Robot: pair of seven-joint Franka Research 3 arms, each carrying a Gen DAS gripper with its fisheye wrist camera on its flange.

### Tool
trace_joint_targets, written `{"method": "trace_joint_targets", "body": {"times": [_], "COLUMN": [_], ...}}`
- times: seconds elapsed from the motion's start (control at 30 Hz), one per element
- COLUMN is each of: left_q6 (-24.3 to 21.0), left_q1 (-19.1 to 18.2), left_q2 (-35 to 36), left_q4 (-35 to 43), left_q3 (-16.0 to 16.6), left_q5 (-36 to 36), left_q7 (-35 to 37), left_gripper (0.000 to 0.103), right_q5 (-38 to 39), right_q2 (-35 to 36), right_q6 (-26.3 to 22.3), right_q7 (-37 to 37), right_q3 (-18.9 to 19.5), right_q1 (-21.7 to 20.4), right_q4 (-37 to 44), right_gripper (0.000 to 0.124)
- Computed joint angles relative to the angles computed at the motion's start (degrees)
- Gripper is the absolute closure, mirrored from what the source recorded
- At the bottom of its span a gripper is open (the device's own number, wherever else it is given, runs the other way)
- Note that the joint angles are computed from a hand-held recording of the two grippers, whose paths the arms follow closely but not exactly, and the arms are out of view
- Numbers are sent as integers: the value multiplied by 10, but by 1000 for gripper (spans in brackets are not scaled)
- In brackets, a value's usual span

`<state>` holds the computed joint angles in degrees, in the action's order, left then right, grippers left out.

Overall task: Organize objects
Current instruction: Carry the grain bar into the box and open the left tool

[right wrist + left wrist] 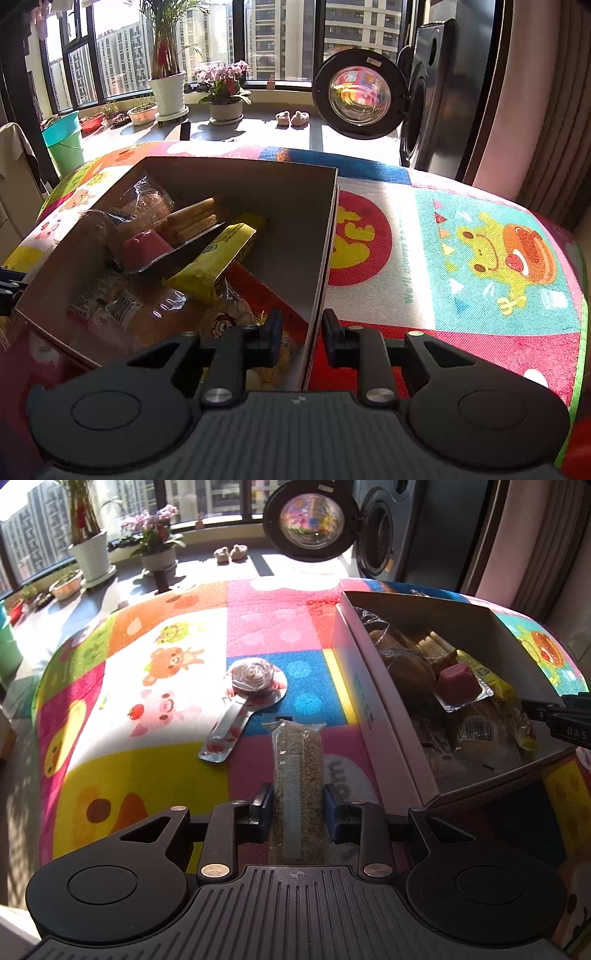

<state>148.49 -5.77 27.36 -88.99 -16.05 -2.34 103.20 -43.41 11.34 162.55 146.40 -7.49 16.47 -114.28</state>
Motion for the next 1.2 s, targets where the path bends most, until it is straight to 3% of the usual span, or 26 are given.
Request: {"method": "trace_joint_targets", "body": {"times": [0.2, 0.4, 0.53, 0.8, 0.97, 1.2], "left_q6": [4, -30, -31, -24, -35, -1], "left_q1": [12, 6, -20, -62, -62, -35], "left_q2": [-23, -1, 38, 109, 124, 107], "left_q4": [5, 67, 118, 191, 196, 155], "left_q3": [-29, -57, -53, -34, -41, -64], "left_q5": [-41, -112, -120, -88, -77, -100], "left_q7": [35, 87, 72, -28, -46, -19], "left_gripper": [71, 71, 71, 71, 71, 71], "right_q5": [6, 5, 4, 4, 16, 18], "right_q2": [-1, -2, -2, -2, 2, 6], "right_q6": [7, 9, 9, 9, 11, 7], "right_q7": [-4, 0, 1, 1, -11, -12], "right_q3": [0, -2, -2, -2, -1, -4], "right_q1": [-2, -1, -1, 0, -2, 5], "right_q4": [-3, -5, -5, -4, 0, 5], "right_gripper": [100, 100, 100, 100, 100, 100]}}
